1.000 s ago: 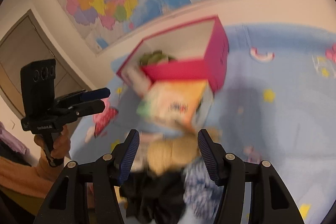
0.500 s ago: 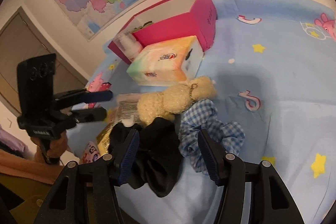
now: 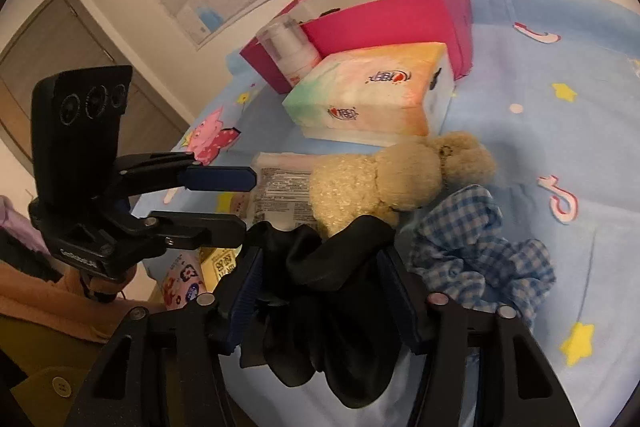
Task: Organize soft objects
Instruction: 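Move the right gripper back and grasp the black scrunchie, then lift the black scrunchie and carry it toward the pink box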
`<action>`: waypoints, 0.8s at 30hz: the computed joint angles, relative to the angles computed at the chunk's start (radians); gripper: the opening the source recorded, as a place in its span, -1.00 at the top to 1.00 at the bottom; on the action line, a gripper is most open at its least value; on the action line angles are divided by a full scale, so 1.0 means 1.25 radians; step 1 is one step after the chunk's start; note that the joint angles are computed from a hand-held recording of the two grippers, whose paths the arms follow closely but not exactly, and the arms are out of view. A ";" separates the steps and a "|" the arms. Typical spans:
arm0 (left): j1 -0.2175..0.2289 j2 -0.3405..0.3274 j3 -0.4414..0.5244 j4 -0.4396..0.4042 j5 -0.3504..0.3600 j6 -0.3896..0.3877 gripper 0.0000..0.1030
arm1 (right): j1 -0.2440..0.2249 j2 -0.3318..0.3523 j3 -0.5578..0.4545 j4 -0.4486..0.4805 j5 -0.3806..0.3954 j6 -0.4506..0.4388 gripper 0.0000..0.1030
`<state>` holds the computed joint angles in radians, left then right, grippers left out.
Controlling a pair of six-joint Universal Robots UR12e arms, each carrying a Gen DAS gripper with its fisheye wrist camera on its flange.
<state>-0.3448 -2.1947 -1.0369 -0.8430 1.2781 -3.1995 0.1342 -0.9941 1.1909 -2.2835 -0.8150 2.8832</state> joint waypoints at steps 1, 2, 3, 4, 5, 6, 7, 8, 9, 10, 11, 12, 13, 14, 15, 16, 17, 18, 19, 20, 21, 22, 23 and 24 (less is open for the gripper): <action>0.000 -0.001 0.001 -0.002 -0.003 0.001 -0.14 | 0.000 0.000 0.000 0.002 -0.009 0.000 0.42; 0.001 -0.002 0.002 -0.005 -0.007 0.002 -0.14 | -0.001 -0.002 0.003 -0.005 -0.010 0.008 0.53; 0.001 -0.002 0.002 -0.008 -0.013 0.004 -0.14 | -0.003 -0.002 0.006 -0.012 -0.003 0.017 0.65; 0.002 -0.003 0.003 -0.011 -0.023 0.005 -0.14 | -0.007 -0.004 0.009 -0.016 0.008 0.022 0.69; 0.003 -0.004 0.004 -0.012 -0.028 0.008 -0.14 | -0.010 -0.006 0.014 -0.023 0.018 0.029 0.72; 0.002 -0.004 0.005 -0.014 -0.031 0.014 -0.14 | -0.012 -0.009 0.018 -0.031 0.025 0.034 0.74; 0.001 -0.004 0.004 -0.013 -0.031 0.018 -0.14 | -0.015 -0.012 0.022 -0.042 0.034 0.041 0.74; 0.000 -0.004 0.004 -0.013 -0.033 0.025 -0.14 | -0.017 -0.014 0.026 -0.053 0.038 0.048 0.76; 0.000 -0.003 0.003 -0.011 -0.043 0.034 -0.14 | -0.019 -0.018 0.030 -0.068 0.045 0.060 0.77; 0.001 -0.002 0.002 -0.011 -0.057 0.039 -0.14 | -0.021 -0.019 0.031 -0.080 0.053 0.071 0.79; 0.002 -0.002 0.002 -0.011 -0.077 0.044 -0.14 | -0.023 -0.019 0.031 -0.092 0.063 0.080 0.85; 0.004 -0.002 0.001 -0.009 -0.096 0.050 -0.14 | -0.022 -0.019 0.029 -0.109 0.066 0.093 0.86; 0.003 -0.003 0.001 -0.005 -0.101 0.055 -0.15 | -0.023 -0.020 0.027 -0.125 0.067 0.103 0.86; 0.002 -0.003 0.001 0.002 -0.099 0.061 -0.15 | -0.024 -0.019 0.024 -0.133 0.073 0.106 0.86; 0.001 -0.004 0.002 0.003 -0.100 0.064 -0.15 | -0.024 -0.018 0.023 -0.152 0.076 0.114 0.86; 0.001 -0.006 0.005 0.001 -0.104 0.067 -0.15 | -0.023 -0.018 0.020 -0.158 0.075 0.111 0.86; 0.001 -0.008 0.009 -0.004 -0.104 0.067 -0.15 | -0.020 -0.016 0.013 -0.149 0.070 0.102 0.86; 0.001 -0.010 0.012 -0.008 -0.104 0.067 -0.15 | -0.017 -0.017 0.007 -0.131 0.054 0.089 0.85; 0.001 -0.011 0.013 -0.013 -0.107 0.069 -0.15 | -0.013 -0.018 0.002 -0.112 0.030 0.073 0.82; 0.001 -0.012 0.014 -0.019 -0.106 0.069 -0.15 | -0.009 -0.019 -0.001 -0.098 0.004 0.064 0.77; 0.001 -0.013 0.014 -0.023 -0.101 0.071 -0.15 | -0.008 -0.018 -0.001 -0.085 -0.012 0.062 0.55; 0.000 -0.013 0.014 -0.027 -0.098 0.073 -0.15 | -0.007 -0.016 -0.002 -0.077 -0.014 0.065 0.39; 0.000 -0.014 0.015 -0.031 -0.097 0.073 -0.15 | -0.007 -0.015 -0.001 -0.067 -0.014 0.064 0.04; 0.001 -0.015 0.016 -0.036 -0.097 0.070 -0.15 | -0.006 -0.012 -0.004 -0.056 -0.020 0.064 -0.19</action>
<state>-0.3438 -2.2132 -1.0171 -0.8885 1.1562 -3.1118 0.1272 -1.0088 1.1863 -2.3529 -0.8405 2.9628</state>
